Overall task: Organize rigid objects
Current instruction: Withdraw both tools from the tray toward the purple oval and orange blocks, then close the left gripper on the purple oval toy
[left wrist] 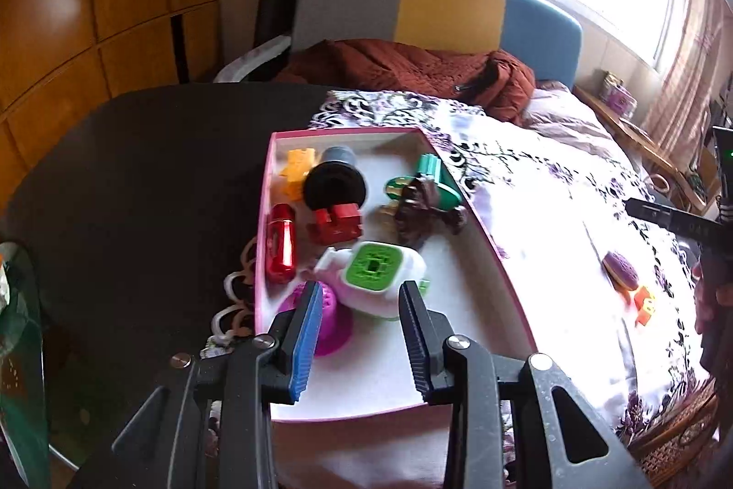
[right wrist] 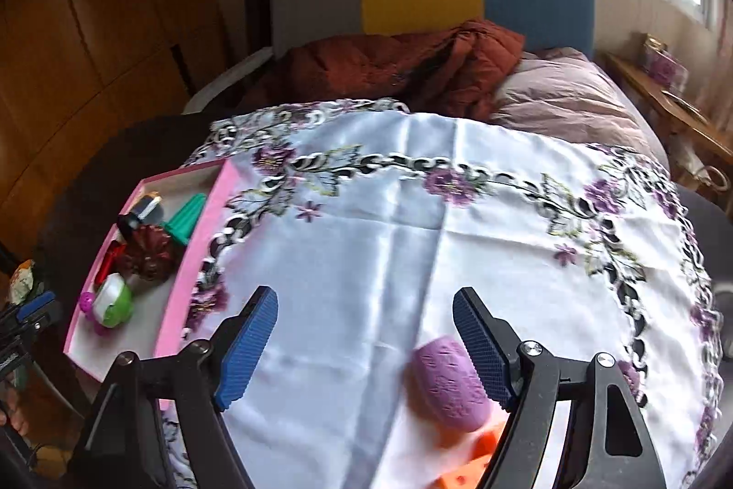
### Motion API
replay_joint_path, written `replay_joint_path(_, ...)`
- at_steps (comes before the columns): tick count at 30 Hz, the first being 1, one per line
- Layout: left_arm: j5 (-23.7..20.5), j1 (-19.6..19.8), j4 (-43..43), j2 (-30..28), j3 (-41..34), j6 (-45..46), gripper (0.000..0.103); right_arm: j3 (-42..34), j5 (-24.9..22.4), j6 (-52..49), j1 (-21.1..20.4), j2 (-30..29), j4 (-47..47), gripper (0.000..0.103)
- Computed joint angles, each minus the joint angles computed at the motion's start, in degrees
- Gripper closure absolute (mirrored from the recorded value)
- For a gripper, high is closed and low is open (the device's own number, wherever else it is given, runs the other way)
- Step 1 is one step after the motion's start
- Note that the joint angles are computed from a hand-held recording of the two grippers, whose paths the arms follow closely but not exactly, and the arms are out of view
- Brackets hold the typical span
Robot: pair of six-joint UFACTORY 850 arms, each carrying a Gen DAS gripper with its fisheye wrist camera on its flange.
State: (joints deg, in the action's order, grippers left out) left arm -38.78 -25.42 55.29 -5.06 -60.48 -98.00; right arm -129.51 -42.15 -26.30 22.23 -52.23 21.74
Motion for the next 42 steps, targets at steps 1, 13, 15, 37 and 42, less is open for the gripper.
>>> replay_joint_path(1,0.2,-0.1,-0.2,-0.4,-0.5,0.7,0.069,-0.2,0.5,2.1,-0.7,-0.3,-1.4,0.023)
replay_joint_path(13,2.4,-0.9,-5.2,-7.5,-9.3,11.6,0.069,-2.9,2.0,22.1,-5.0,-2.9,-5.8,0.022)
replay_joint_path(15,3.2,-0.8,-6.8,-9.0,-11.0,14.0,0.069,-2.7,2.4,22.8,-5.0,-2.8,-6.0,0.021)
replay_joint_path(37,5.7,1.0,-68.0,-37.1,-47.5,72.4,0.069,-2.9,3.7,34.7,-7.5,-2.9,-7.4,0.015)
replay_joint_path(42,0.0,1.6,-75.5,-46.1,-60.2,73.8,0.066,-3.6,3.3,34.7,-8.0,-3.4,-5.6,0.015)
